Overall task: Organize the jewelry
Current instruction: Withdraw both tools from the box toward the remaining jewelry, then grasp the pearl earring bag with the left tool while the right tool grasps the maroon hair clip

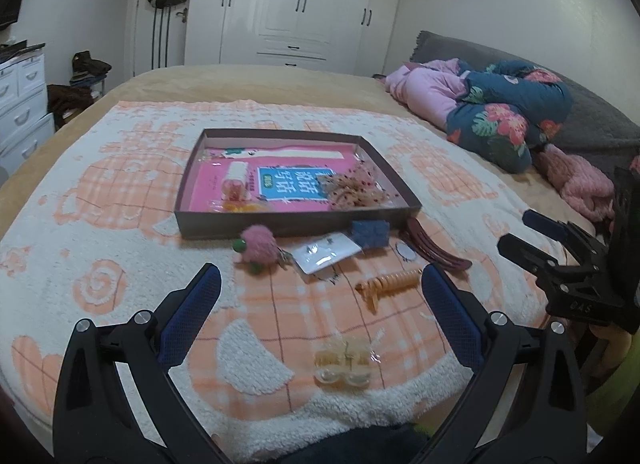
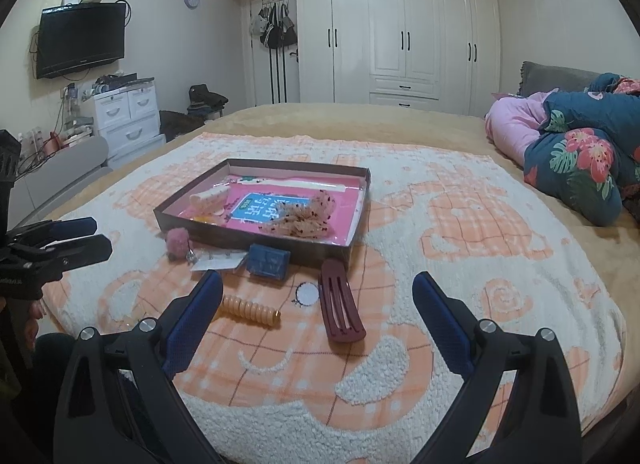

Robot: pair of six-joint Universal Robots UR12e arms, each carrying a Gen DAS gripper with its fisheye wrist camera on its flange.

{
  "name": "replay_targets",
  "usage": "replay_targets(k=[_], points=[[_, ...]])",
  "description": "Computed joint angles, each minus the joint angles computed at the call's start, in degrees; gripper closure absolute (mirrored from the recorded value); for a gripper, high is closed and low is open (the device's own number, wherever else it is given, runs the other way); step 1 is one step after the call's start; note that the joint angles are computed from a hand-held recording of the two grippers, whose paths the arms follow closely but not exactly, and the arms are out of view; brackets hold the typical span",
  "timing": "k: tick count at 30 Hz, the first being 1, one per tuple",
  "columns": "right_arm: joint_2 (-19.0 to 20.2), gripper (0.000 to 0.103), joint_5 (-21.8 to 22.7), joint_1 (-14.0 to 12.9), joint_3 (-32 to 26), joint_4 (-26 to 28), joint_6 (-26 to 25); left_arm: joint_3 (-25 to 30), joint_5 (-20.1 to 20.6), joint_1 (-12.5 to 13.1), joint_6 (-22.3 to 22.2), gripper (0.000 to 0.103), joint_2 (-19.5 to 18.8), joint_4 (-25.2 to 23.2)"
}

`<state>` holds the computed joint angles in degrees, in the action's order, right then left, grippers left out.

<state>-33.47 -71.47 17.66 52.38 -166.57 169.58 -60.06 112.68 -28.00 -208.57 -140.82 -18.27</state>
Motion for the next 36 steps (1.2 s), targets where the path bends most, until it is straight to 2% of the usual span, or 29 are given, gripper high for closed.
replay_targets(k=[7,16,25,26,29,30,34,36], points=[[0.15,0.01,-0.27,-0.13,0.23,0.46,0.15,-0.43,-3.07,0.02,0.39,0.011,0.01,-1.86],[0.83,0.01,-1.2,-0.2,-0.68,2.46,0.16,1.0,-8.53,0.37,1.16,0.011,-0.84,-7.36],[3.68,0.01,-4.4,0.36,-5.45,9.14,-2.46,3.42,-13.72,0.96,1.23,0.011,-2.29,-12.15],[4.11,0.01,-4.83,0.43,-6.15,9.96,-2.72,3.74,-14.43,1.03,1.25,0.013,-2.48,-12.89],[5.7,0.011,-6.07,0.6,-8.77,12.57,-3.03,4.67,-15.79,1.17,1.26,0.029,-3.12,-14.77],[6.18,0.012,-6.54,0.65,-9.62,13.47,-3.01,5.06,-15.79,1.17,1.24,0.031,-3.39,-15.43],[8.65,0.022,-6.69,0.67,-14.24,18.41,-2.69,5.07,-15.53,1.3,0.68,0.042,-3.52,-15.49],[10.02,0.028,-6.53,0.68,-16.71,20.71,-2.68,4.74,-15.5,1.42,0.17,0.056,-3.42,-15.34]])
